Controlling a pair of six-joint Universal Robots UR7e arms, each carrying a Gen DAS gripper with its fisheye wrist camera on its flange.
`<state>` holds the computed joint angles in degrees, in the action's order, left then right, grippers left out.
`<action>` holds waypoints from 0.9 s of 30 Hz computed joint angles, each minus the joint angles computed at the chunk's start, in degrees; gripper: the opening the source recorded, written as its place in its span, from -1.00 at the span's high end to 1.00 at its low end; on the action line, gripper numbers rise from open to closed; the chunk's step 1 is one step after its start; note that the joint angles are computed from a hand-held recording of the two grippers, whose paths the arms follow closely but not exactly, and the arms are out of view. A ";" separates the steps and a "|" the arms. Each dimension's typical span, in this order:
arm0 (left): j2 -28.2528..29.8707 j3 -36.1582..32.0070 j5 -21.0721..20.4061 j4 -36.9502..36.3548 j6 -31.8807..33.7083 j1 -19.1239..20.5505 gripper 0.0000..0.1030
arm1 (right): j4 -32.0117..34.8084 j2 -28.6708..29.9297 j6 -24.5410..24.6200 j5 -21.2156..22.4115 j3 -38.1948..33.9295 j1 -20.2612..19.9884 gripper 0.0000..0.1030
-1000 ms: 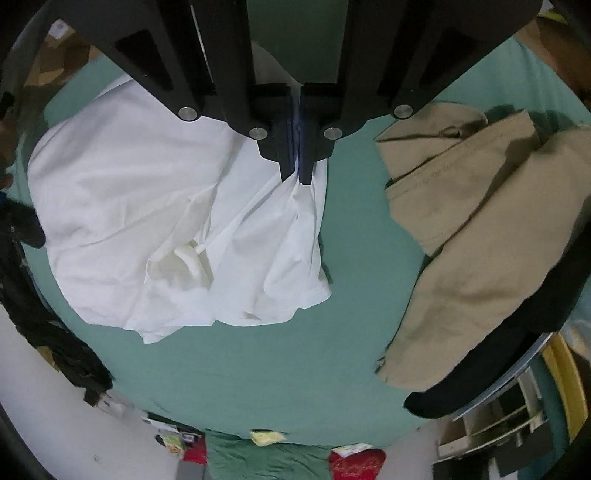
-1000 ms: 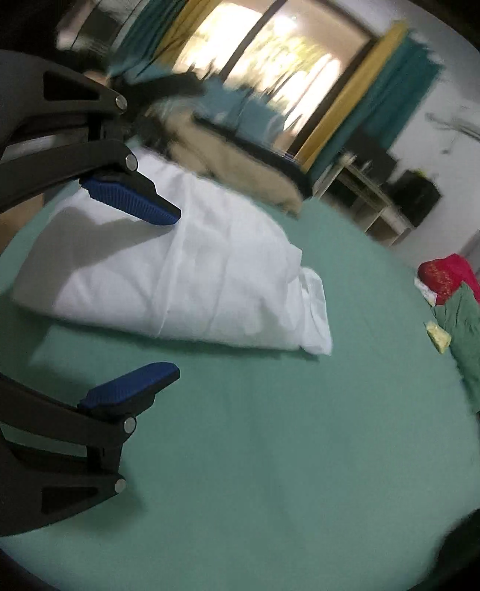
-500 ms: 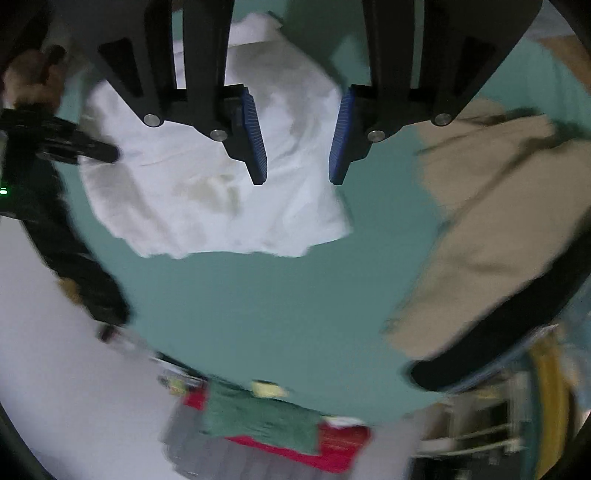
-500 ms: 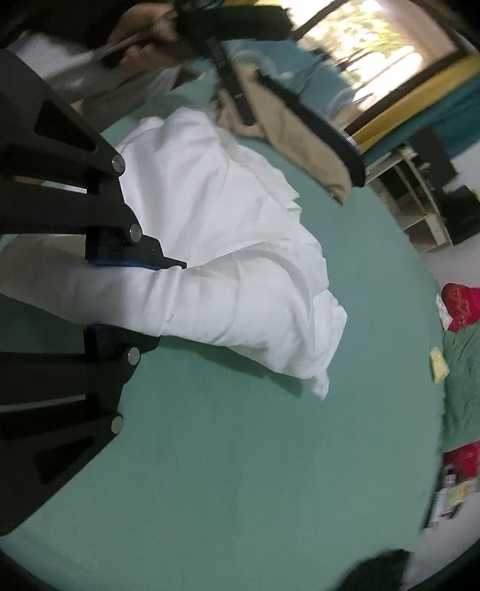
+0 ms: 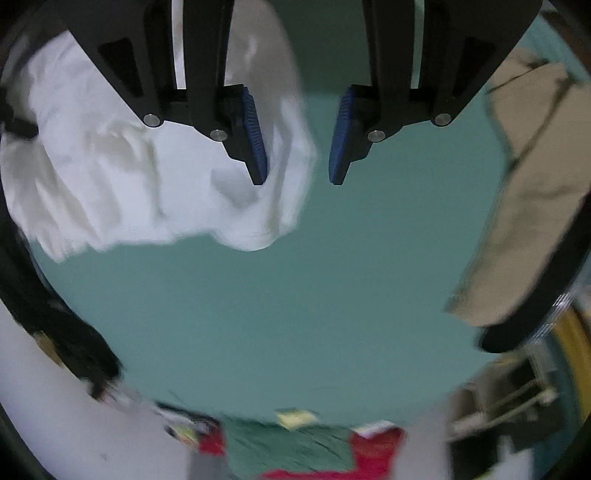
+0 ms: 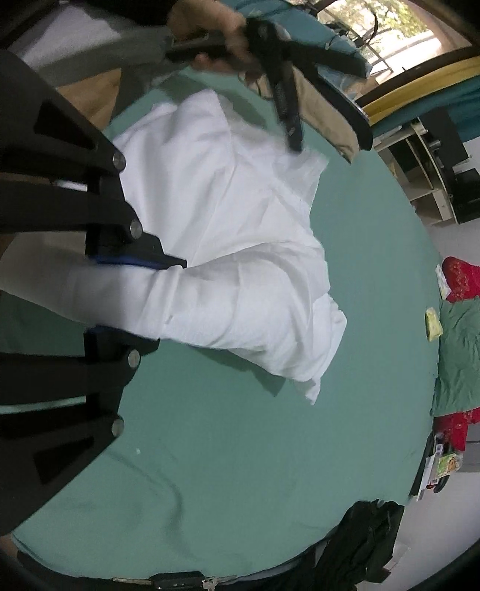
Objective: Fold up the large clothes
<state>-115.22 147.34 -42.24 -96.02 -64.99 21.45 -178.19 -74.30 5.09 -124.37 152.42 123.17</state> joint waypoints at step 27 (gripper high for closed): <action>9.11 11.28 -38.13 -58.04 22.76 17.09 -0.60 | -12.48 5.37 -7.23 5.13 0.80 -8.99 -0.12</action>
<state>-106.11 158.62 -80.37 -154.06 -42.24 38.54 -190.68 -68.93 -2.14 -119.23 153.22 114.19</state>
